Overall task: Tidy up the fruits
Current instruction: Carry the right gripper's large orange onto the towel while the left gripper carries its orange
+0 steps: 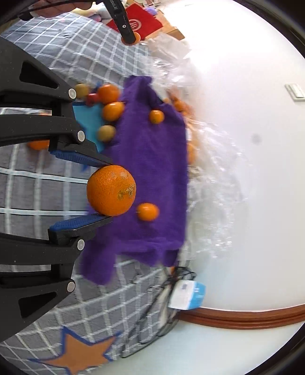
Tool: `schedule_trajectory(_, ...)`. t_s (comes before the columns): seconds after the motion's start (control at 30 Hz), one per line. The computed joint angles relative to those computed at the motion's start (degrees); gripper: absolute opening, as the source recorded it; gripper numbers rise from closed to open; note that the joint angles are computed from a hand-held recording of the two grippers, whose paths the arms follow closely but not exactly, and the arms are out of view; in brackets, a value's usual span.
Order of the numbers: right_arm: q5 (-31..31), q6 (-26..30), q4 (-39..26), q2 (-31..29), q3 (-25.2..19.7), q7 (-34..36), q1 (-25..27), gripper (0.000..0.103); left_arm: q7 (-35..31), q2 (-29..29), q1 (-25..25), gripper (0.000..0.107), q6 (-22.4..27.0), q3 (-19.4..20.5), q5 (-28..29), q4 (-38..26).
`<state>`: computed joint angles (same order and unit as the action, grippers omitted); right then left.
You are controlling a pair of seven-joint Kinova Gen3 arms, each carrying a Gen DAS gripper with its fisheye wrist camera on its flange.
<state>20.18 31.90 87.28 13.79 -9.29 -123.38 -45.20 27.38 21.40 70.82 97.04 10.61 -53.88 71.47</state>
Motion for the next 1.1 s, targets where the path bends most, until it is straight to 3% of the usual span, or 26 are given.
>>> schedule_trajectory(0.13, 4.19, 1.99, -5.64, 1.93, 2.04, -1.76, -1.93, 0.04, -3.87, 0.22, -2.31, 0.032, -1.49, -1.09, -2.16, -1.81)
schedule_trajectory(0.4, 3.34, 4.23, -15.57, 8.44, 3.64, 0.24, -1.42, 0.04, -5.94, 0.84, -8.53, 0.032, -8.05, -3.65, -1.63, -0.79)
schedule_trajectory(0.53, 0.31, 4.31, -16.94, 11.4, 4.05, 2.12, -0.45, 0.04, -4.41, 1.7, -10.8, 0.032, -11.03, -4.56, -0.3, 1.97)
schedule_trajectory(0.7, -2.63, 9.25, -18.82, 13.69, 3.82, 6.8, -0.14, 0.04, -0.95, 0.75, -13.24, 0.032, -15.94, -4.24, 2.29, 6.94)
schedule_trajectory(0.87, -5.68, 11.08, -19.53, 15.02, 3.25, 9.37, 1.04, 0.04, 0.46, 0.63, -13.1, 0.032, -17.64, -3.92, 1.0, 9.41)
schedule_trajectory(1.1, -7.44, 13.66, -21.6, 16.7, 3.54, 12.16, 0.18, 0.04, -3.64, 2.02, -14.17, 0.032, -19.74, -3.58, 2.63, 8.0)
